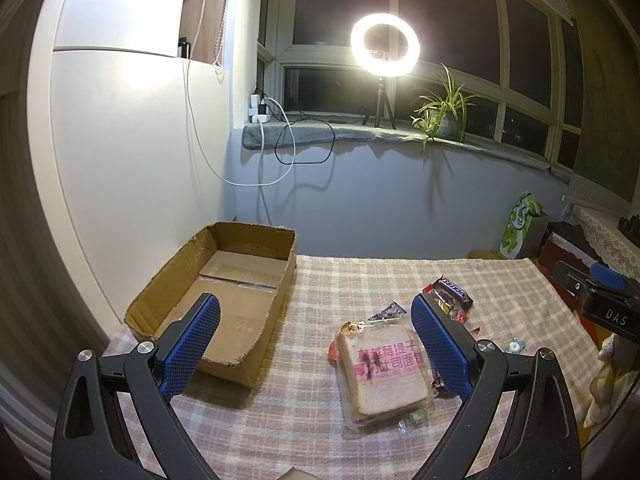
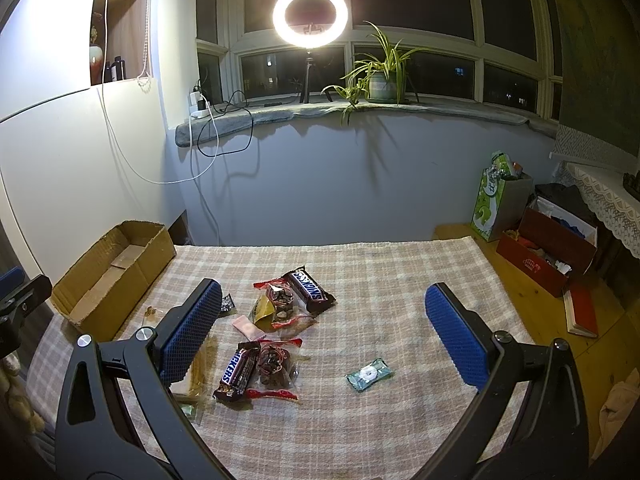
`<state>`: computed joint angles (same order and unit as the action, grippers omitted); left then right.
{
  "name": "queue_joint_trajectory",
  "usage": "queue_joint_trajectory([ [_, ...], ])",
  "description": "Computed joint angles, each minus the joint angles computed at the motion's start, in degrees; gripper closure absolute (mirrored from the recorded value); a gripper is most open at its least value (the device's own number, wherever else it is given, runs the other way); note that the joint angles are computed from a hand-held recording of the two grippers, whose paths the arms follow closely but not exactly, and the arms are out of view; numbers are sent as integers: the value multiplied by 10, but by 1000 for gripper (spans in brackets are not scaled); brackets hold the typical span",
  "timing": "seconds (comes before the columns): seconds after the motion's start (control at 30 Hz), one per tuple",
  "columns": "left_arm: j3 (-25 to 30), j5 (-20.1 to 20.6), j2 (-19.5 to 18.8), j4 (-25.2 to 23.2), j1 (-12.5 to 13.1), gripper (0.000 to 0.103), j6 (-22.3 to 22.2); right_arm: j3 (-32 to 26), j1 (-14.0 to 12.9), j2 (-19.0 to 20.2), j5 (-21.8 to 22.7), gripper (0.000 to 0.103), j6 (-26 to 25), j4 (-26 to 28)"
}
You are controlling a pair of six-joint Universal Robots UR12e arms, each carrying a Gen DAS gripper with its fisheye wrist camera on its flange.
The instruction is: Organize snacks
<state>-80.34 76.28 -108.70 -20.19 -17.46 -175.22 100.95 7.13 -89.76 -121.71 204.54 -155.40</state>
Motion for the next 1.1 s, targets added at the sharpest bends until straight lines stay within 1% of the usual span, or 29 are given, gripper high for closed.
queue_joint_trajectory([
  [0.3,-1,0,1,-1,-1,6,0,0,0,0,-1,0,1,1],
  [0.53,-5,-9,3,-9,-2,6,2,-3,4,5,-7,0,3,9],
  [0.7,0,-18,-1,-26,0,6,8,-5,5,7,-10,0,3,12],
  [0.93,6,-36,-6,-54,2,6,11,-7,3,10,0,0,2,18],
  [1.03,9,-53,-8,-72,6,6,7,-9,2,13,9,0,-1,23],
  [1.1,11,-64,-9,-84,8,6,6,-9,-2,13,27,0,-5,25],
])
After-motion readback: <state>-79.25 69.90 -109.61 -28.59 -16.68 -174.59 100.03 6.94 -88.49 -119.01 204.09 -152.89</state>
